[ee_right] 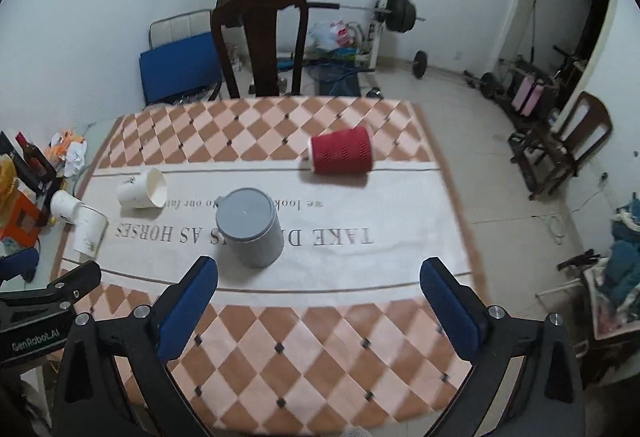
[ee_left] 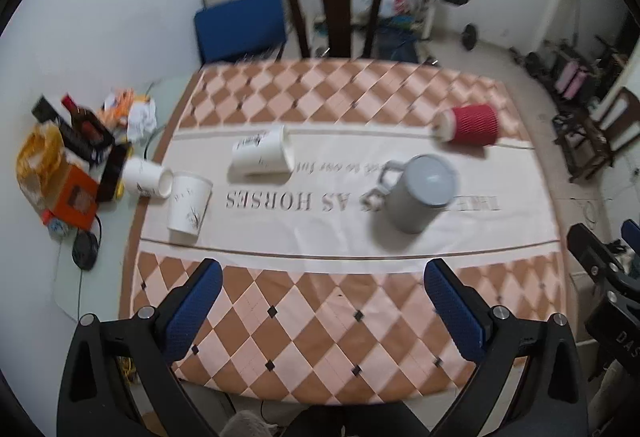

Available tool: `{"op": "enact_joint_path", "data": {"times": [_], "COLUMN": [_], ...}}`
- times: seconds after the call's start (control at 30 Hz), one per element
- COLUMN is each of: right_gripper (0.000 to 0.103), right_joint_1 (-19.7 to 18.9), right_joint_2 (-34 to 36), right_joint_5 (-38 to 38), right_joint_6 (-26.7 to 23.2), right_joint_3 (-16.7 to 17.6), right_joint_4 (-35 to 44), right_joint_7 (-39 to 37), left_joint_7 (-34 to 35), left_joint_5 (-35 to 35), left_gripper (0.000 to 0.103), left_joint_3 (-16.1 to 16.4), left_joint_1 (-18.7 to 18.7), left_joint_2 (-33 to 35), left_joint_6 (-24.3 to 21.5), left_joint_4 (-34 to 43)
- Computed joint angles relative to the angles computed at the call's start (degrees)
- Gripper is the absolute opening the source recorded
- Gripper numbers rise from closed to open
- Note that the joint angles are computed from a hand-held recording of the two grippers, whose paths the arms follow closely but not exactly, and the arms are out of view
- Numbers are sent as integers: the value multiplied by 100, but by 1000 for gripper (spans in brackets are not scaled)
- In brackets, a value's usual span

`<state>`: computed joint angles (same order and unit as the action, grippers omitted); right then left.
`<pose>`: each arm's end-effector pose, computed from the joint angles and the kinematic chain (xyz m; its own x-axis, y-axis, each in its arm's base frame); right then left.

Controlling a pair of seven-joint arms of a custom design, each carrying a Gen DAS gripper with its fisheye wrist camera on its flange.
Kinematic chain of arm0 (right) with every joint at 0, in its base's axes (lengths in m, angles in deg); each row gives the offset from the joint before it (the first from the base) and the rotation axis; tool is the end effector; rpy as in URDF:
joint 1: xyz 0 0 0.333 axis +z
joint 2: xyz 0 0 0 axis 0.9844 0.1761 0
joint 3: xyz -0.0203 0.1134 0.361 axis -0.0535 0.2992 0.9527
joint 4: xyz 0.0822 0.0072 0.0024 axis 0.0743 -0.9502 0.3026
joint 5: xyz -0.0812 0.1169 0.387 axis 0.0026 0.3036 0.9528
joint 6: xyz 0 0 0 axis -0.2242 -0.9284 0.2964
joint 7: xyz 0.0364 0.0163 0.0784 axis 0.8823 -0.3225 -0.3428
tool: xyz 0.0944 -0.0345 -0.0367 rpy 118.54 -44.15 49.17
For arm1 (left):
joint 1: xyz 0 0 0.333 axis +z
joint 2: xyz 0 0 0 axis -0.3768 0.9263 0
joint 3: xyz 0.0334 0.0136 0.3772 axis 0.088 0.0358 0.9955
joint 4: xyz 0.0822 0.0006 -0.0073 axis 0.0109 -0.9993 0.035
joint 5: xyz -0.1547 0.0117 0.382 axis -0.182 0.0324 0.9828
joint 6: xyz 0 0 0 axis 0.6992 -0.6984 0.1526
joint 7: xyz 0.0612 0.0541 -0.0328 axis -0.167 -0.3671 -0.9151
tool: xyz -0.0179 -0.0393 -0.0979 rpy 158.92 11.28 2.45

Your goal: Flip cup upside down

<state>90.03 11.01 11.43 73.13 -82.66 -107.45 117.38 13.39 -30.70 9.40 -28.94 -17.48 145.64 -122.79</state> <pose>0.5696 0.1228 0.6622 0.1816 -0.9811 0.0663 -0.8052 -0.1870 -0.5628 0.5059 -0.1748 0.6997 0.2530 -0.9675 -0.0063 -0.8631 -0.2227 -0.4532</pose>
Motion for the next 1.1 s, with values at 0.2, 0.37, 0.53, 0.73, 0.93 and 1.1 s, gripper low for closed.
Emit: {"op": "enact_joint_path", "data": {"times": [0.2, 0.37, 0.53, 0.73, 0.93, 1.1], "right_gripper": [102, 102, 102, 102, 102, 102], "right_joint_1": [-58, -80, -124, -166, -214, -207], "right_joint_2": [-787, -1254, -1599, -1898, -2023, -2045], "right_joint_5": [-326, -213, -137, -146, -195, -138], "right_joint_6": [-596, -1092, -1367, -1491, -1513, -1509], "right_joint_3": [111, 136, 162, 198, 245, 224], "right_joint_4": [95, 203, 265, 323, 360, 360], "right_joint_7": [250, 303, 359, 343, 329, 291], "left_joint_7": [74, 34, -8, -100, -220, -291], "left_joint_5": [82, 170, 220, 249, 250, 280], "left_gripper": [103, 103, 103, 103, 103, 103], "left_joint_3": [-115, -249, -340, -420, -470, -502], "left_joint_1": [-42, -20, -16, -18, -16, -9], "left_joint_2": [-561, -830, -977, -1129, -1222, -1250], "left_joint_6": [-85, -342, -557, -641, -703, -790], "left_joint_4": [99, 281, 403, 455, 456, 480]}}
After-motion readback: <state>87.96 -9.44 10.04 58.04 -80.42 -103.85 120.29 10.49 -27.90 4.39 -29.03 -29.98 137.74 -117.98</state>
